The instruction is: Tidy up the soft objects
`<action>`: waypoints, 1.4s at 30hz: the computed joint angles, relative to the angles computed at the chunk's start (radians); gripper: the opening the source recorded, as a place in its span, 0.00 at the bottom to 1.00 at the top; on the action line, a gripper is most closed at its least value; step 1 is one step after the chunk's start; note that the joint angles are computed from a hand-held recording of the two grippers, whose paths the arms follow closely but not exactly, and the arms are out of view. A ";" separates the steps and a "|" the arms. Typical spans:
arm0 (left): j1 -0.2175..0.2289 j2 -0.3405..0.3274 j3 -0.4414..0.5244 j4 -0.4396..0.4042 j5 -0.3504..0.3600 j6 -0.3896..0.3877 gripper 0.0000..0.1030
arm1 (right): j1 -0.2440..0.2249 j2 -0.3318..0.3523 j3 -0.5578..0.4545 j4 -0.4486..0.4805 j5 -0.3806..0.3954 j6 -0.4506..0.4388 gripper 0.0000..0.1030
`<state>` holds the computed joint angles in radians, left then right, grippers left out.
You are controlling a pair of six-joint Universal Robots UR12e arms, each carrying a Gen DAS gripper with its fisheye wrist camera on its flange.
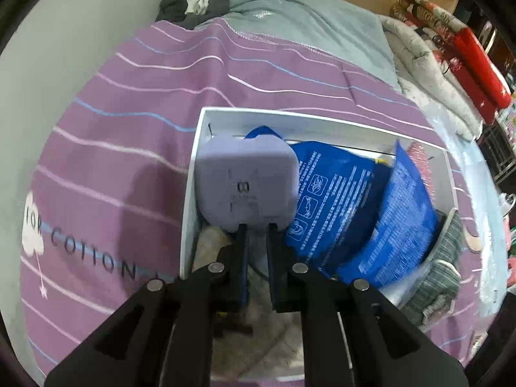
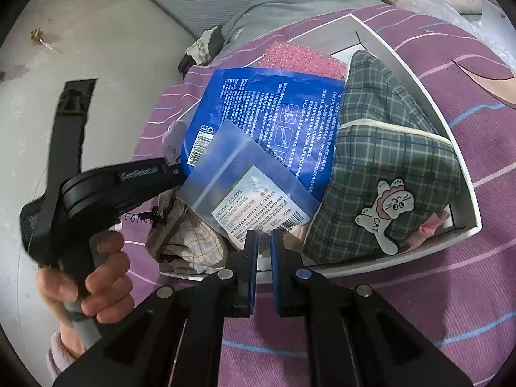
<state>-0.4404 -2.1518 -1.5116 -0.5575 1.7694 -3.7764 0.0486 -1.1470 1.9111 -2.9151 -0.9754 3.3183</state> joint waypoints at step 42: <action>-0.241 0.268 -0.288 0.337 0.463 -0.016 0.63 | 0.060 -0.322 0.227 -0.295 -0.258 -0.170 0.74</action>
<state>-0.6812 -1.8835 -1.7994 -0.2204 2.2328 -3.7925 0.1082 -1.4689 2.1378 -3.2097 -1.2337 3.1482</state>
